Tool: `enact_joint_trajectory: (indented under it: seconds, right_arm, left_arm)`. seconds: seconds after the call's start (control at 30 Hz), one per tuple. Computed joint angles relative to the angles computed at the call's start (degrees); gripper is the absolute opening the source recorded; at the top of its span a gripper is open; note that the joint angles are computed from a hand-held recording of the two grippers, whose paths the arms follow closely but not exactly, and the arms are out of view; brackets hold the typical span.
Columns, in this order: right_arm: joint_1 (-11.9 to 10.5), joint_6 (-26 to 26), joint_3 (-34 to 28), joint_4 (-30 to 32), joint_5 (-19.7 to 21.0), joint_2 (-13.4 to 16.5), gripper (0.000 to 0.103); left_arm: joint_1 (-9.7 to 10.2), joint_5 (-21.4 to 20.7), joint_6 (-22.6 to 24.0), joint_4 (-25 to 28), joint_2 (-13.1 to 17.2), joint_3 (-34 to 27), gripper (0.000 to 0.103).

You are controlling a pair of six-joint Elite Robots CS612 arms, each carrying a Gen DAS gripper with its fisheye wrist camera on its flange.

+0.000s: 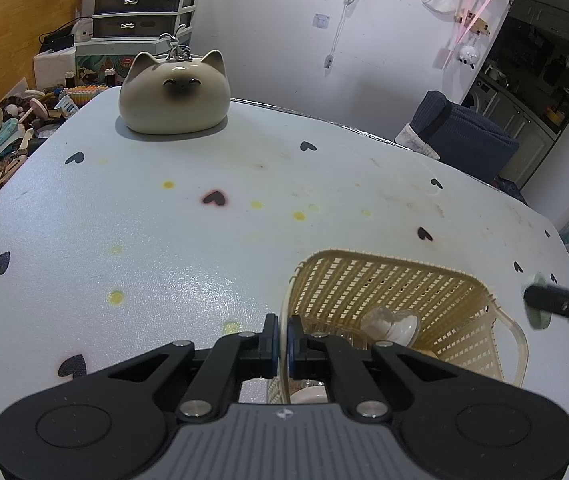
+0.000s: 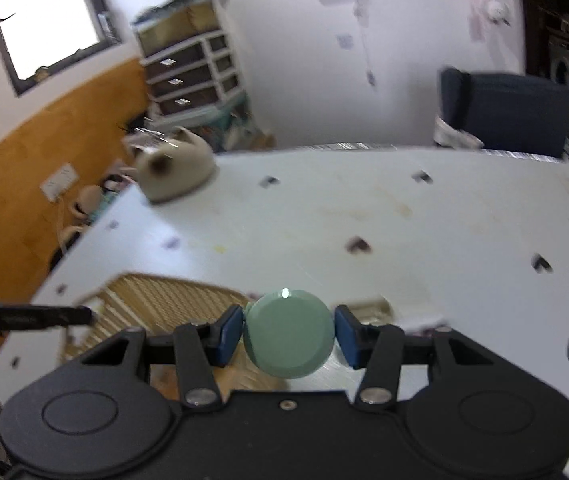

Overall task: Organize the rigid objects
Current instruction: 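Carry the mint-green lid into the basket and open the right tool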

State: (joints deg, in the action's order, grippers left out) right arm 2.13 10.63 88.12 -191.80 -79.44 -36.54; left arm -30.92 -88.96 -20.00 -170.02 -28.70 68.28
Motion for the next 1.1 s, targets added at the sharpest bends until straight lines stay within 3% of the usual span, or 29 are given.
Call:
enact_joint_trajectory:
  seconds: [0.13,0.3,0.63,1.1]
  right_arm:
    - [0.4,-3.0,-1.1,0.9,4.1,-0.2,0.051]
    - [1.3,-9.1,-3.1,6.8,6.3,0.0,0.051]
    - [2.4,-16.0,-6.5,15.7,2.7,1.1,0.051]
    - [2.8,-16.3,-7.7,20.8,2.0,1.1,0.053]
  left_arm:
    - [0.00,0.0,0.0,0.0,0.0,0.0,0.004]
    - [0.01,0.0,0.0,0.0,0.0,0.0,0.004]
    - [0.01,0.0,0.0,0.0,0.0,0.0,0.004]
    - [-0.02,-0.1,-0.2,0.0,0.0,-0.1,0.004]
